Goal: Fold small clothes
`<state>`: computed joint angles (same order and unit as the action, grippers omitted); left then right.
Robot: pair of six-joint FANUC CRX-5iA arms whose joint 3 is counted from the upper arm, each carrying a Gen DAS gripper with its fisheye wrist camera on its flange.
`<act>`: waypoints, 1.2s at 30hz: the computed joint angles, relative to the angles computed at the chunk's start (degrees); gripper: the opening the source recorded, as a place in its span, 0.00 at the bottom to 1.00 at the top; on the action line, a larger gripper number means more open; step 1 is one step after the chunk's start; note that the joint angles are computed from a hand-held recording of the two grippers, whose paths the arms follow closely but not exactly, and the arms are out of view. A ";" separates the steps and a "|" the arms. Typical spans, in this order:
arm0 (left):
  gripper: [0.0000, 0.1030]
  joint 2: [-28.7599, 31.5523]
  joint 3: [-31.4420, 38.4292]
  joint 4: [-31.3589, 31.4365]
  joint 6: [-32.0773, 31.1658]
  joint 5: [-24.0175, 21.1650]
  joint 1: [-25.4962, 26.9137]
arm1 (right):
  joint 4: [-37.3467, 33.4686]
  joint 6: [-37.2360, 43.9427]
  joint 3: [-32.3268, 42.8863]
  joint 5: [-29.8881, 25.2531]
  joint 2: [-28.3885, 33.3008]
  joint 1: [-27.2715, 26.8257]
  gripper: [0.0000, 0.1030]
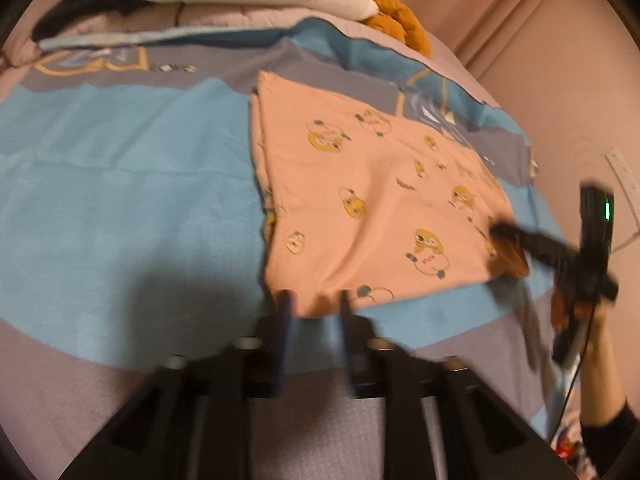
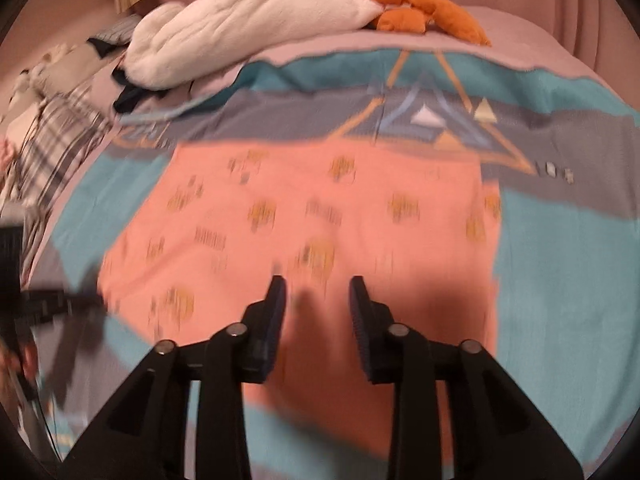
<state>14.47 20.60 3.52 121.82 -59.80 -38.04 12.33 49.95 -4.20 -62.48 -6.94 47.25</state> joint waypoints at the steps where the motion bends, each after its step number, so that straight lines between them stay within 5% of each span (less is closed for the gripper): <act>1: 0.54 -0.21 0.24 -0.92 1.16 0.01 -0.24 | 0.52 -0.46 -1.16 -1.35 -0.52 0.72 0.37; 2: 0.61 -0.52 0.37 -1.80 2.29 0.31 -0.47 | 0.44 -0.74 -2.35 -2.26 -1.29 1.23 0.37; 10: 0.72 0.20 4.82 -6.38 4.06 -2.01 -2.37 | 1.83 -6.44 -6.97 -5.49 -8.82 4.87 0.39; 14: 0.85 0.34 5.63 -7.30 4.19 -2.43 -2.72 | 3.04 -9.54 -7.78 -5.33 -11.41 6.18 0.46; 19: 0.91 0.78 5.99 -6.95 4.35 -2.82 -2.44 | 4.77 -12.32 -7.93 -3.69 -12.84 7.49 0.59; 27: 0.96 3.48 5.62 -1.82 3.36 -2.67 0.40 | -0.98 -9.47 -5.33 2.83 -9.87 4.45 0.82; 36: 0.96 5.18 -0.51 13.06 -3.68 6.14 4.80 | -8.64 -3.22 -0.81 6.49 -4.53 0.10 0.83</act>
